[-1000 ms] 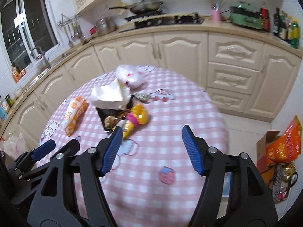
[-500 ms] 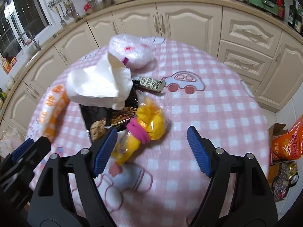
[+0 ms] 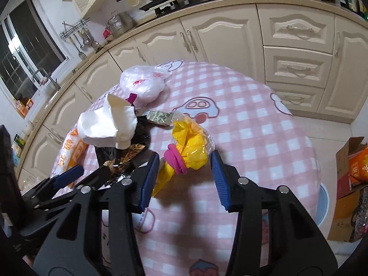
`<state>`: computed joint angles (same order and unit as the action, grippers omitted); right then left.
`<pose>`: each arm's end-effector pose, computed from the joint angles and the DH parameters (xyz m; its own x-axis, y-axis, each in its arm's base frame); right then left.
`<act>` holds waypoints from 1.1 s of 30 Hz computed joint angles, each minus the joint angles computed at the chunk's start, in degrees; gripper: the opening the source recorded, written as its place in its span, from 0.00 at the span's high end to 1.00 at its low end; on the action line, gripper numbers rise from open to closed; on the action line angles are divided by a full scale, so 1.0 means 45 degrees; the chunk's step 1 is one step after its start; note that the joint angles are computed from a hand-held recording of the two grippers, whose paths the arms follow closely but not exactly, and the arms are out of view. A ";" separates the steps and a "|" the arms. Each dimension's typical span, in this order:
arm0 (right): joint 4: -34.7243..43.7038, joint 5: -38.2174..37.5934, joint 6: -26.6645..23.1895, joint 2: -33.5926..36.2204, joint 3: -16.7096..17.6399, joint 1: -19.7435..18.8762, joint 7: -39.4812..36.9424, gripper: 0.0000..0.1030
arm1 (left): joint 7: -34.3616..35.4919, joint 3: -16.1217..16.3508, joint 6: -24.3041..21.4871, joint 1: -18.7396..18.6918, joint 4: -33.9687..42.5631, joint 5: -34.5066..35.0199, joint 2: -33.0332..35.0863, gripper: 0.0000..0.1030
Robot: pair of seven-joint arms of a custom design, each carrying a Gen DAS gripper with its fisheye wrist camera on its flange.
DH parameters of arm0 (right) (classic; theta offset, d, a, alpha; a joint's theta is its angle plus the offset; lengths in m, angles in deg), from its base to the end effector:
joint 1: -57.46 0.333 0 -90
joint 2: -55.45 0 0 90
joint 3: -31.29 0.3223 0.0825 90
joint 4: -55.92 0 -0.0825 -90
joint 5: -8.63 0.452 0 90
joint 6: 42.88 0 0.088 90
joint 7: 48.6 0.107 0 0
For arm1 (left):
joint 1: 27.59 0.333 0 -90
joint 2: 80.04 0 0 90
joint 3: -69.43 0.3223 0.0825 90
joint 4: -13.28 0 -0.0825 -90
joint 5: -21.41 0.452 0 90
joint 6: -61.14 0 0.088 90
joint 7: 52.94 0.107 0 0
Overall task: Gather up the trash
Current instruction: 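Grasp the brown lump with the left gripper while the right grasps the yellow-pink wrapper, then carry both held items from the table over the blue bin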
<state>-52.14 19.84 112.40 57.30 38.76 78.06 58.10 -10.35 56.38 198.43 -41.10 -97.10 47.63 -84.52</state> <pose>0.6069 0.3147 0.5631 0.1849 -0.9069 -0.3787 -0.7853 0.0954 -0.6118 0.5777 -0.2890 0.5703 0.0974 -0.9949 0.0264 -0.7771 -0.0926 -0.6225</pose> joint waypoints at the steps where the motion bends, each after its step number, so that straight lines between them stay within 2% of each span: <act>1: -0.0041 0.0104 0.0030 -0.0019 -0.0011 -0.0021 -0.0091 0.56 | 0.0005 -0.0043 -0.0169 -0.0013 0.0165 0.0136 0.0188 0.52; 2: -0.0093 0.0274 0.0061 -0.0039 -0.0020 -0.0042 -0.0221 0.56 | 0.0148 -0.0052 -0.0264 -0.0037 0.0302 0.0073 0.0352 0.61; 4: -0.0158 0.0567 0.0078 -0.0056 -0.0031 -0.0065 -0.0374 0.56 | 0.0167 -0.0109 -0.0704 -0.0091 0.0572 0.0378 0.0642 0.65; 6: -0.0203 0.0758 0.0043 -0.0073 -0.0040 -0.0075 -0.0463 0.56 | -0.0158 -0.0115 -0.0573 -0.0115 0.0431 0.0878 0.0529 0.74; 9: -0.0357 0.0600 0.0022 -0.0226 -0.0079 -0.0063 -0.0289 0.56 | -0.0469 -0.0112 -0.0300 -0.0120 0.0159 0.1069 0.0215 0.81; 16: -0.1042 0.0019 0.0135 -0.1009 -0.0255 0.0123 0.0219 0.56 | -0.0922 -0.0210 -0.0010 -0.0165 -0.0384 0.1330 -0.0471 0.81; 23: -0.2137 -0.0749 0.0182 -0.2206 -0.0556 0.0430 0.1011 0.56 | -0.0689 -0.0401 0.0495 -0.0424 -0.0930 0.1106 -0.1122 0.81; 33: -0.4381 -0.2279 0.0404 -0.4500 -0.1094 0.0541 0.2937 0.56 | -0.0248 -0.0756 0.0630 -0.1028 -0.0616 0.0732 -0.0916 0.81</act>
<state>-71.85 9.58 114.22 37.05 33.83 80.50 71.32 -11.46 52.98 201.26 -45.73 -99.87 50.92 -88.64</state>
